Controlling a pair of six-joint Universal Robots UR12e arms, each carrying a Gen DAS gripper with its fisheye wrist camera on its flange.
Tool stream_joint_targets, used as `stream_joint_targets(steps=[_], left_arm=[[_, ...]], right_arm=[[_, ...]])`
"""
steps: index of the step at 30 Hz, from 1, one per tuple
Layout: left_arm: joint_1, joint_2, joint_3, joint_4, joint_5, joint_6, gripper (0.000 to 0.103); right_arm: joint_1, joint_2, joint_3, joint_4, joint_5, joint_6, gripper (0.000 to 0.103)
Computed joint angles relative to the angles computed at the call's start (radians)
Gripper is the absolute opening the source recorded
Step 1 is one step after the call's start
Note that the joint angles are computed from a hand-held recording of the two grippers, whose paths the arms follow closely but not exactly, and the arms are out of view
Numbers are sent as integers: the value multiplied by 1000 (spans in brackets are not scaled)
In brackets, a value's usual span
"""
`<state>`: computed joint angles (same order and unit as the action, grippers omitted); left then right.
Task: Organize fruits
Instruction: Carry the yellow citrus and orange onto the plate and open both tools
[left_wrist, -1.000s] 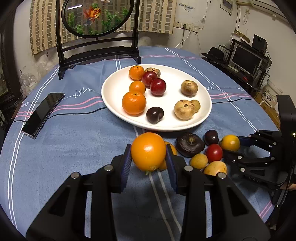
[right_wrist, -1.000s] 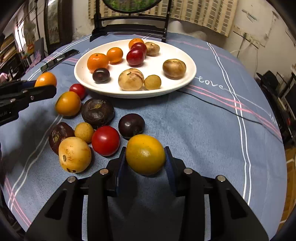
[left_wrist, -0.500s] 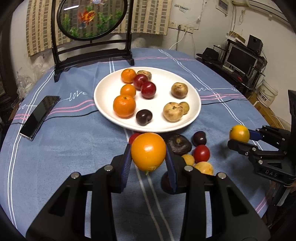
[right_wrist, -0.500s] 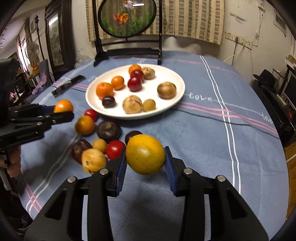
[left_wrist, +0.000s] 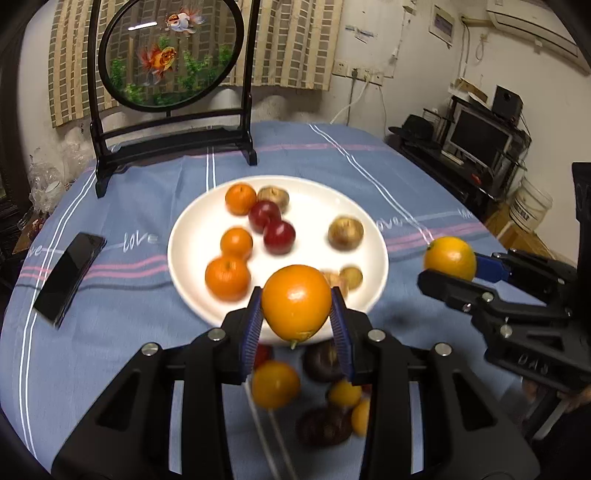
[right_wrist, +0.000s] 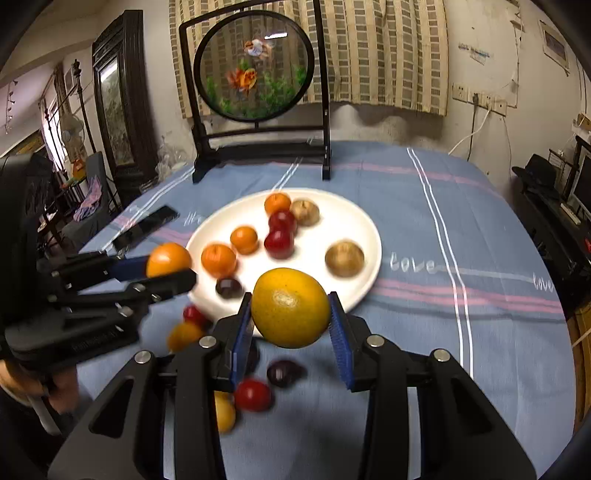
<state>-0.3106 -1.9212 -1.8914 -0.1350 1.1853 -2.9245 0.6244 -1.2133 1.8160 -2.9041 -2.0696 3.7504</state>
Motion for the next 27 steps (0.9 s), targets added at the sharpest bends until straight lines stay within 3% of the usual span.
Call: stream_joint_targets(steps=[3, 5, 11, 14, 16, 17, 20, 23, 24, 27], left_arm=[[-15, -33, 47, 3, 25, -49, 36], [-29, -60, 80, -13, 63, -83, 36], [-43, -120, 127, -64, 103, -76, 36], [-39, -134, 136, -70, 100, -81, 36], [-34, -138, 140, -82, 91, -86, 36], [-32, -139, 141, -83, 84, -87, 36], [-32, -137, 135, -62, 84, -100, 37], [-31, -132, 116, 8, 92, -121, 55], [-33, -130, 109, 33, 107, -127, 65], [-34, -122, 89, 105, 132, -132, 70]], right_arm=[[-19, 19, -27, 11, -21, 3, 39], [-38, 29, -29, 4, 18, 25, 39], [-74, 66, -19, -17, 84, 65, 40], [-77, 69, -23, 45, 62, 106, 40], [-75, 70, -17, 19, 55, 107, 41], [-75, 71, -14, 3, 58, 103, 43], [-70, 79, -4, -70, 39, 101, 69], [-65, 75, 8, -113, 29, 105, 69], [-65, 72, 11, -124, 26, 105, 69], [-61, 68, 16, -138, 16, 107, 69]])
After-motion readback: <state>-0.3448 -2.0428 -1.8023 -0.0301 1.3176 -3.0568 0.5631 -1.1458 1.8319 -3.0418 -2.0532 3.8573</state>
